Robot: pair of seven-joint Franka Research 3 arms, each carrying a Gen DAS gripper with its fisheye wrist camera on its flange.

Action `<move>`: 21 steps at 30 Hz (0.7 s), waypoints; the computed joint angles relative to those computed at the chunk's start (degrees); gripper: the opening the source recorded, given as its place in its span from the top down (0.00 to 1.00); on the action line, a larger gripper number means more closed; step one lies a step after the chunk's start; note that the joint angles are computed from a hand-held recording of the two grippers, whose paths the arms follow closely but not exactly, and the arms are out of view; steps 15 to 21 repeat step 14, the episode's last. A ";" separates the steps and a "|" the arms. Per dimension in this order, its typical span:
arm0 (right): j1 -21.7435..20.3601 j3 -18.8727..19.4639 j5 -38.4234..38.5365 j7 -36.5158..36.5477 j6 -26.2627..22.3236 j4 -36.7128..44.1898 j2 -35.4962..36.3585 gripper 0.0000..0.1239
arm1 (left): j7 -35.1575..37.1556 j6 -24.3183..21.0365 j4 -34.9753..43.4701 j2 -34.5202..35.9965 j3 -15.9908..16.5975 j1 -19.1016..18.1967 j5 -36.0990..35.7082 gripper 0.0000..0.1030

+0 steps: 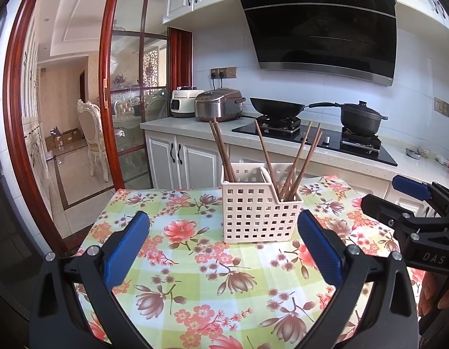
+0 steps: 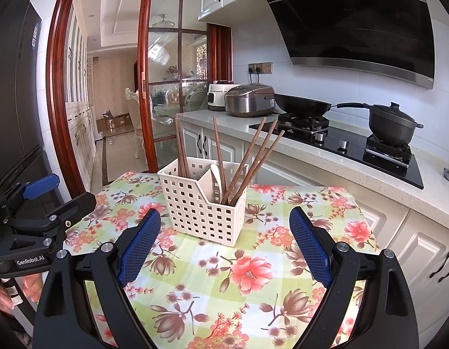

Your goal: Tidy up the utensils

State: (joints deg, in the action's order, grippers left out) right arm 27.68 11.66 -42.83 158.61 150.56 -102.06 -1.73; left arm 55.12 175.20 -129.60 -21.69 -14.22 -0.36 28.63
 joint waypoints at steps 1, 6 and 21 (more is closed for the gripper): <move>0.00 0.00 0.00 0.00 0.00 0.00 0.00 0.32 | 0.24 -0.27 0.09 0.17 0.32 -0.44 -0.33 0.04; -0.05 0.08 -0.31 0.43 -0.17 -0.44 -0.23 0.32 | -0.91 -0.89 0.45 0.67 -0.67 0.83 0.60 0.04; -0.40 0.23 -0.57 0.69 -0.09 -1.18 -0.77 0.32 | 1.52 -1.11 0.63 1.30 1.73 -2.07 -1.04 0.04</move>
